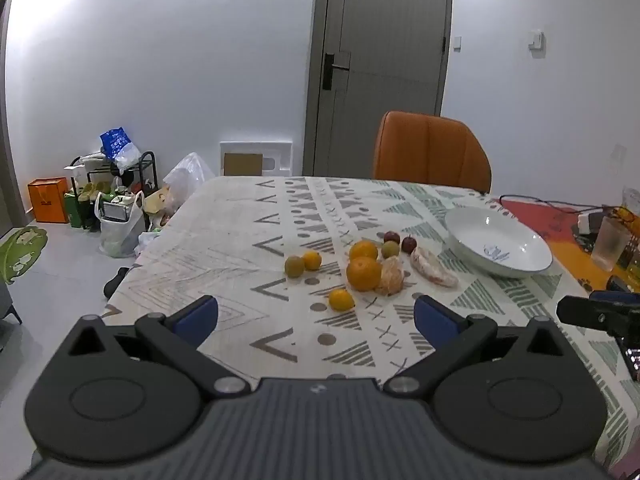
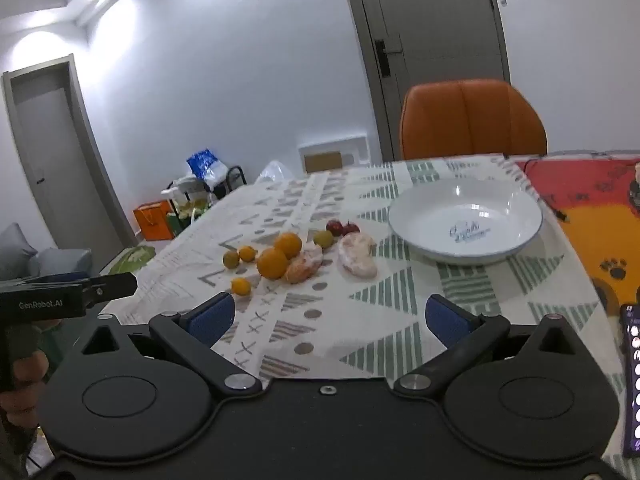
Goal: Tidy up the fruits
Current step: 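Move both tools toward the fruit cluster on the tablecloth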
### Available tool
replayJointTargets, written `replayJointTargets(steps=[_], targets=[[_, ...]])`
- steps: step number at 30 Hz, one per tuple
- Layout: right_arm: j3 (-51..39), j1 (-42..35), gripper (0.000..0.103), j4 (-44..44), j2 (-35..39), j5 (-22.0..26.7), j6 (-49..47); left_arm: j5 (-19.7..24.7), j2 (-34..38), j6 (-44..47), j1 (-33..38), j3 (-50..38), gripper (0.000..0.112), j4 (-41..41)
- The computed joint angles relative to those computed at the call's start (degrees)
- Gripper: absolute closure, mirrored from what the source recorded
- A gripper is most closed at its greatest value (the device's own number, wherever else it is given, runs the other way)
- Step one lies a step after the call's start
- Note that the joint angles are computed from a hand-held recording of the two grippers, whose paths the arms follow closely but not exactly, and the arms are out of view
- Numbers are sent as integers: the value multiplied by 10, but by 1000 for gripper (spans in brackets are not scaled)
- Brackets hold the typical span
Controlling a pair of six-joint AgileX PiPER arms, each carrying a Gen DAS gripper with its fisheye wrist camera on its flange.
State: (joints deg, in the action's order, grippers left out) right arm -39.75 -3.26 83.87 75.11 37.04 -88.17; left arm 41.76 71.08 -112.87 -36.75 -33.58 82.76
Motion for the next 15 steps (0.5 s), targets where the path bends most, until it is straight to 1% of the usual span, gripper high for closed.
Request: replayJointTargets(steps=[1,2,3,5,6,7,8,9,10,14,15], targets=[[4,-8,0,1,-5,12,2,3,-3,-2,-2,3,9,3],[0,-23,0,-19,6,30,18,5,-8,-5,-6,6,9,6],[-12,-21,0,-41,16,27,43,9,-14,-6,-10,10,9,8],[-14,23,0,-70,10,-26,61,21,-29,-7,-24,20,9,8],[-13,27,0,-64,10,-31,59,31,-38,-5,-35,26,9,6],[-17,17,0,-62,11,-18,58,30,-39,13,-36,22,9,-17],[-15,17,0,-55,16,-20,49,6,-17,40,-14,6,9,-39],[-16,24,0,-63,9,-28,62,-5,8,43,-2,-11,9,-38],[-17,26,0,-65,10,-30,63,-2,11,35,-4,-11,9,-34],[-16,25,0,-63,14,-29,57,-24,3,34,5,-9,9,-40],[-15,25,0,-62,13,-29,55,-19,12,35,-1,-16,9,-43]])
